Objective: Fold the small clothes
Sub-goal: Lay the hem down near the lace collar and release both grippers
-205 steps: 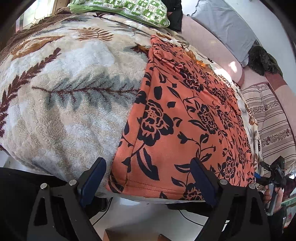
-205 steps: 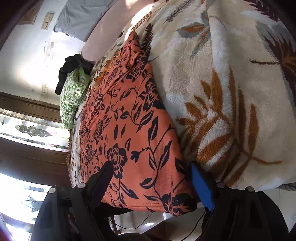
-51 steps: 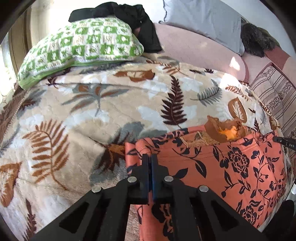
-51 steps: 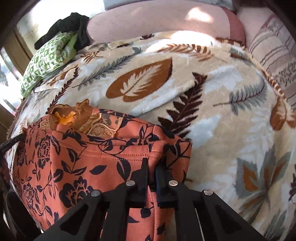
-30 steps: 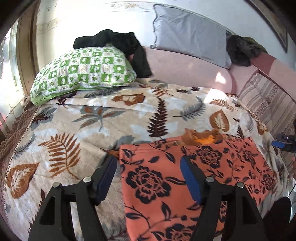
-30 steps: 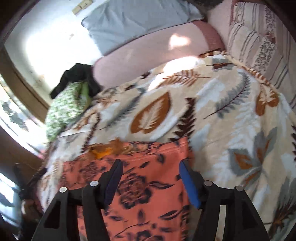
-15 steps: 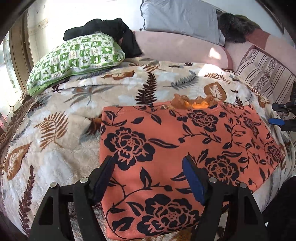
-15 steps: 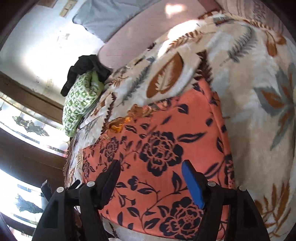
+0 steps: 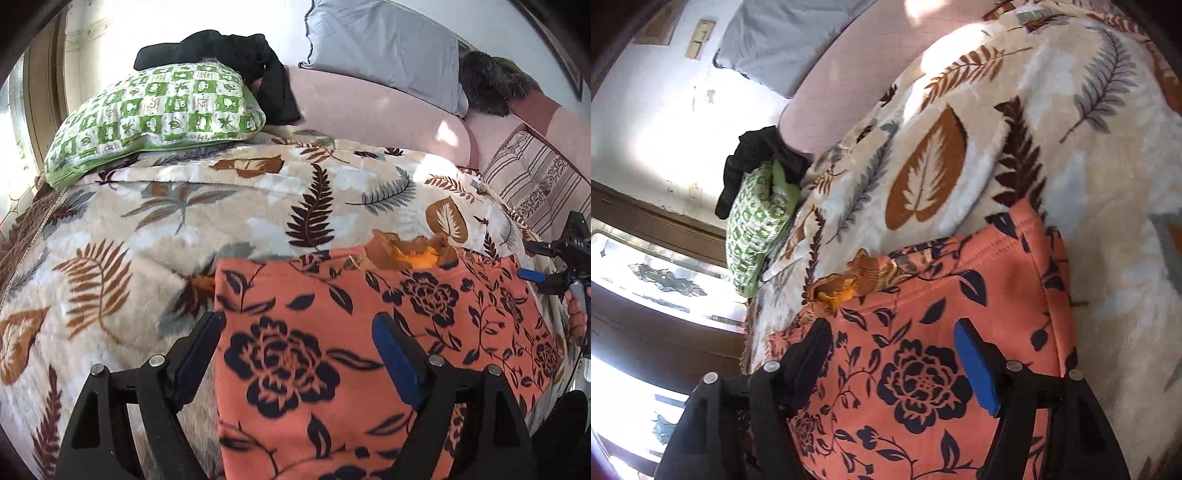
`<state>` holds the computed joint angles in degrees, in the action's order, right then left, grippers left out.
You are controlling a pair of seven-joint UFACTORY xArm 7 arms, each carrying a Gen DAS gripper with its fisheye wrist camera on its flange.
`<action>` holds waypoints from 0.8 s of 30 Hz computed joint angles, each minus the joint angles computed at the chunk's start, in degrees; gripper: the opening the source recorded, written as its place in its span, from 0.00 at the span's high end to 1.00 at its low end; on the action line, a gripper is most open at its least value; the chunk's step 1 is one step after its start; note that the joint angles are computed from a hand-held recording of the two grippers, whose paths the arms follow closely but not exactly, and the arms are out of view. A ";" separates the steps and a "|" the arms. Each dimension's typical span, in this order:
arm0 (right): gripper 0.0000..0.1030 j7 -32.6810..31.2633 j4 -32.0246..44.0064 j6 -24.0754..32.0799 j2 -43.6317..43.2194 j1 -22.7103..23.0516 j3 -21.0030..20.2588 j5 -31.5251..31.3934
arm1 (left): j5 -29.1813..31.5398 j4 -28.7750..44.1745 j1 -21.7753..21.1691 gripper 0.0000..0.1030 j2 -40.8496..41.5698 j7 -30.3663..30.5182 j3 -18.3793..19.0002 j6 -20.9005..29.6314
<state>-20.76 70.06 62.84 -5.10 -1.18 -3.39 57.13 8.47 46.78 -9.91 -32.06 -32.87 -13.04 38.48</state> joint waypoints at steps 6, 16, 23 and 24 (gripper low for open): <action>0.27 5.34 -0.08 -5.71 5.36 -3.00 0.64 3.82 | 0.27 5.12 1.79 0.14 11.68 -3.63 2.08 6.57; 0.24 5.07 -20.93 0.79 -26.62 0.64 -5.34 -1.00 | 0.29 -0.18 -3.17 0.15 -6.57 -9.56 -2.54 7.90; 0.21 19.89 -46.27 -3.13 -50.17 -1.94 -6.63 -0.56 | -3.75 -2.87 -7.22 0.15 -7.03 -12.92 -6.92 6.03; 0.21 20.31 -47.55 -5.54 -50.45 -1.89 -7.02 0.47 | -2.77 -2.67 -6.63 0.15 -6.70 -13.96 -7.89 5.71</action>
<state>-0.45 22.51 57.30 -55.55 -3.07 -10.41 57.61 5.69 44.12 -16.54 -38.76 -46.82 -20.93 44.19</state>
